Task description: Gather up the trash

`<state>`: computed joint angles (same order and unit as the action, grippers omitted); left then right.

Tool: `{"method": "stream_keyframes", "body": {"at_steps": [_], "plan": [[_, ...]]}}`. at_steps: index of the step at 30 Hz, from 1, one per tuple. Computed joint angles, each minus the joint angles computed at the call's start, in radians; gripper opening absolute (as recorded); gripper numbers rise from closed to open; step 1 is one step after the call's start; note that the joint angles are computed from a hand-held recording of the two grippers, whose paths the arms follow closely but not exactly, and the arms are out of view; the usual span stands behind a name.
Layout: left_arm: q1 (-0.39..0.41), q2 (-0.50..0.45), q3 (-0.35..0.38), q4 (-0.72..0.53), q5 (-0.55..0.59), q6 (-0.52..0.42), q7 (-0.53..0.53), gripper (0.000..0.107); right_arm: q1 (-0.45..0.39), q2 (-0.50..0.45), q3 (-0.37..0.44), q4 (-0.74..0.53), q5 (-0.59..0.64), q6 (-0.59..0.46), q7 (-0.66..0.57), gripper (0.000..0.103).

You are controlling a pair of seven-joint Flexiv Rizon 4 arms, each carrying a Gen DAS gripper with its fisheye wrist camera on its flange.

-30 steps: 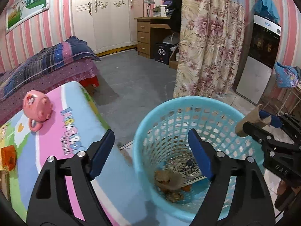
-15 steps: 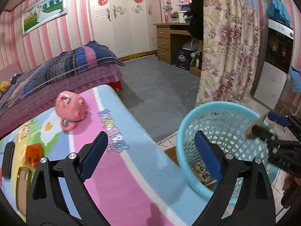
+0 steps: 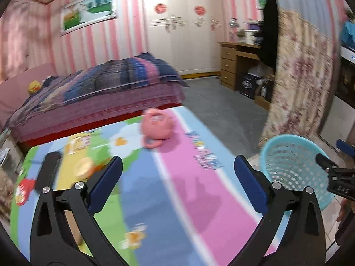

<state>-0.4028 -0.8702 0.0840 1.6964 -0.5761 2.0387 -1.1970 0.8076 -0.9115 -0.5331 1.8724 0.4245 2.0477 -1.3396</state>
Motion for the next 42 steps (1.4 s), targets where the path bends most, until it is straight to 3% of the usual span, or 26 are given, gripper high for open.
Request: {"method": "stream_keyframes", "body": {"at_steps": [10,23,26,30,36,42], "plan": [[0.093,0.066,0.026,0.147,-0.037,0.107,0.008,0.097,0.097,-0.008,-0.011,-0.083,0.030,-0.022,0.018,0.097],[0.225,0.043,0.030,0.140,-0.044,0.092,0.045,0.097,0.262,-0.140,-0.197,-0.213,-0.095,-0.171,0.182,0.097],[0.253,0.037,0.033,0.136,-0.037,0.090,0.042,0.097,0.266,-0.159,-0.214,-0.239,-0.133,-0.193,0.231,0.097],[0.298,0.028,0.025,0.124,-0.028,0.062,0.025,0.097,0.210,-0.157,-0.145,-0.293,-0.192,-0.167,0.268,0.097],[0.369,0.022,0.012,0.110,0.018,0.031,-0.046,0.097,0.217,-0.204,-0.175,-0.373,-0.239,-0.198,0.311,0.097],[0.426,0.012,0.002,0.094,0.046,0.015,-0.116,0.097,0.150,-0.209,-0.085,-0.469,-0.336,-0.232,0.328,0.097]]}}
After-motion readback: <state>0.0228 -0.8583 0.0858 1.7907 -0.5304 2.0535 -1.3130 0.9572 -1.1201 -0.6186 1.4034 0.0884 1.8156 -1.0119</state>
